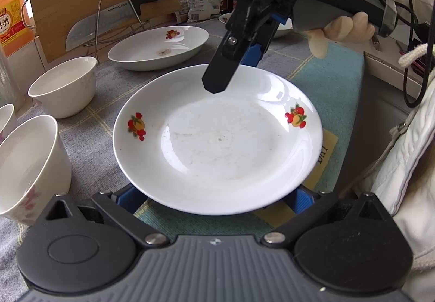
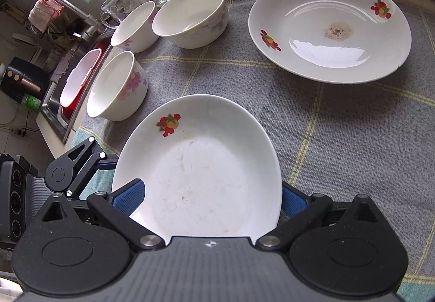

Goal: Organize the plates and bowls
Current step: 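Lift the large plate off the towel with the right tool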

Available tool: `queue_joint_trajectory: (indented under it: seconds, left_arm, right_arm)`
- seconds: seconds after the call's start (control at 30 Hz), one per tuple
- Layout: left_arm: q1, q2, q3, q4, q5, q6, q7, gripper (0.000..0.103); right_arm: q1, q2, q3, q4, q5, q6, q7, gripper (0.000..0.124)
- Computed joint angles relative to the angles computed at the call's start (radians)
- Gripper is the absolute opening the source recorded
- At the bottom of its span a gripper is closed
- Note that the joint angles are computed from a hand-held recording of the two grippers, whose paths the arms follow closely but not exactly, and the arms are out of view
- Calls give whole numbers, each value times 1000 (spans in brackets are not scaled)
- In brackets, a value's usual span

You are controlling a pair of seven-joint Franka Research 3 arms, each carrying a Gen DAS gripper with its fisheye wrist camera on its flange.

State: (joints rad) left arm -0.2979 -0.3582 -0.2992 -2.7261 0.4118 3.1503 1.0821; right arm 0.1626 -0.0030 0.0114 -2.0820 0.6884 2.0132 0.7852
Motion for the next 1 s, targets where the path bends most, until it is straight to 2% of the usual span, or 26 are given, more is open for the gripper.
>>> queue_joint_trajectory:
  seconds: [0.13,0.27,0.47,1.0]
  left_arm:
    - [-63,10,68,-1,-21,4,48,103]
    - [-88,11,94,-6,-43,13,84,103]
    - [-174,14,178,-11,-96,8,168,103]
    - [-240,22,231,-8,-204,3,281,103]
  right_arm:
    - [-1,26,2,32,-5,-34,31,103]
    - [2,43,8,59,-39,-56,55,103]
    - [5,64,12,94,-77,-86,67,103]
    - [-10,145,16,206,-92,-199,156,103]
